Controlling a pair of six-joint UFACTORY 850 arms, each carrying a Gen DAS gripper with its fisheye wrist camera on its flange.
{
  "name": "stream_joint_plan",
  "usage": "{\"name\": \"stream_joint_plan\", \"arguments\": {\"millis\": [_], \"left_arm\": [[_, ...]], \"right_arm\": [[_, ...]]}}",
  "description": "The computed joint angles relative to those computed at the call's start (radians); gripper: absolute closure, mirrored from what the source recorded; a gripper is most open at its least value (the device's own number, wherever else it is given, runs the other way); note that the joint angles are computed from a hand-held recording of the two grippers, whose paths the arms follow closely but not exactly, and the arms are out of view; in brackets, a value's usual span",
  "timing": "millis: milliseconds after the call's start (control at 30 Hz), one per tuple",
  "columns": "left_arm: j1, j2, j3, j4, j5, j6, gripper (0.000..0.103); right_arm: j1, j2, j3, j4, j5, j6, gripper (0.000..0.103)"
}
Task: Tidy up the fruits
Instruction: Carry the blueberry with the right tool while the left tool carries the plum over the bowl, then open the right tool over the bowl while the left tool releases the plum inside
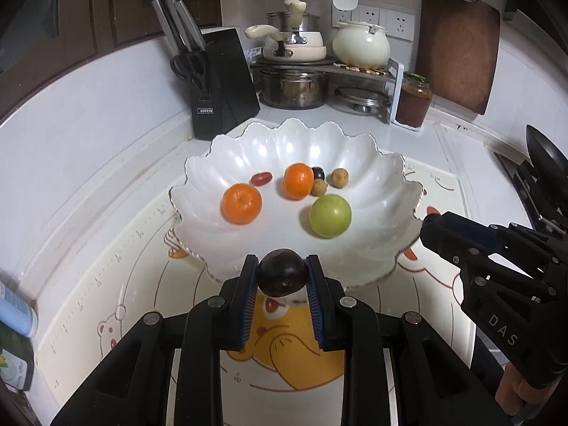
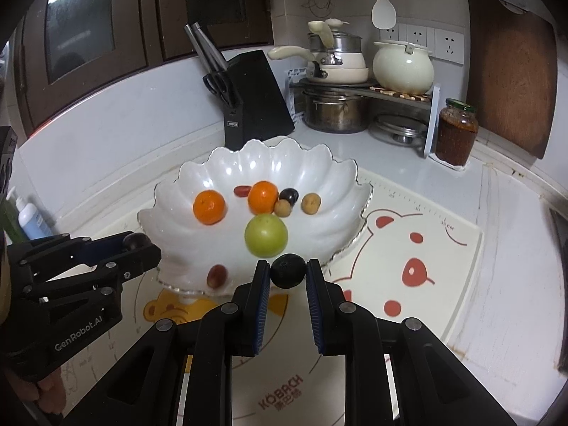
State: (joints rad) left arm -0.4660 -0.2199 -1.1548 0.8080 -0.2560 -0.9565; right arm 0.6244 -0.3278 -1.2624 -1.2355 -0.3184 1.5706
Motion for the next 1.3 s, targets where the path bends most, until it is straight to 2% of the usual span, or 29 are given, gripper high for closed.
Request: {"name": "stream_joint_plan", "arguments": {"millis": [200,800,900,967,1033,1167,1233,1300], "left_arm": [[0.012,-0.037,-0.046,-0.049,-0.006,0.049,0.076],[0.041,-0.115,-0.115,-0.185,-0.032,0.166,0.075],[0.039,-0.116,-0.116,-0.172,-0.036,0.156,0.072],[0.037,-0.111,-0.11,-0.141,-0.036,0.123,0.067],[0.036,-0.105,-0.104,-0.115,-0.037,0.096,0.059],[0.034,-0.097,-0.096,-0.071,-0.042,0.053,0.055],[0.032,-0.089,-0.089,-0.035,-0.048,0.016,0.049],[0.029,-0.08,-0.081,0.008,-0.052,-0.03,0.042]], "right_arm": [[-0.011,-0.023,-0.033,0.035,0.009,-0.041,0.081],[-0.049,-0.117,-0.133,0.352,0.039,-0.377,0.081],[-0.046,-0.115,-0.132,0.333,0.032,-0.358,0.08],[-0.045,-0.113,-0.131,0.333,0.027,-0.359,0.076],[-0.042,-0.11,-0.128,0.302,0.016,-0.327,0.064],[-0.035,-0.102,-0.121,0.241,-0.004,-0.264,0.056],[-0.031,-0.097,-0.118,0.209,-0.019,-0.228,0.037],[-0.026,-0.09,-0.112,0.159,-0.041,-0.17,0.023]]}}
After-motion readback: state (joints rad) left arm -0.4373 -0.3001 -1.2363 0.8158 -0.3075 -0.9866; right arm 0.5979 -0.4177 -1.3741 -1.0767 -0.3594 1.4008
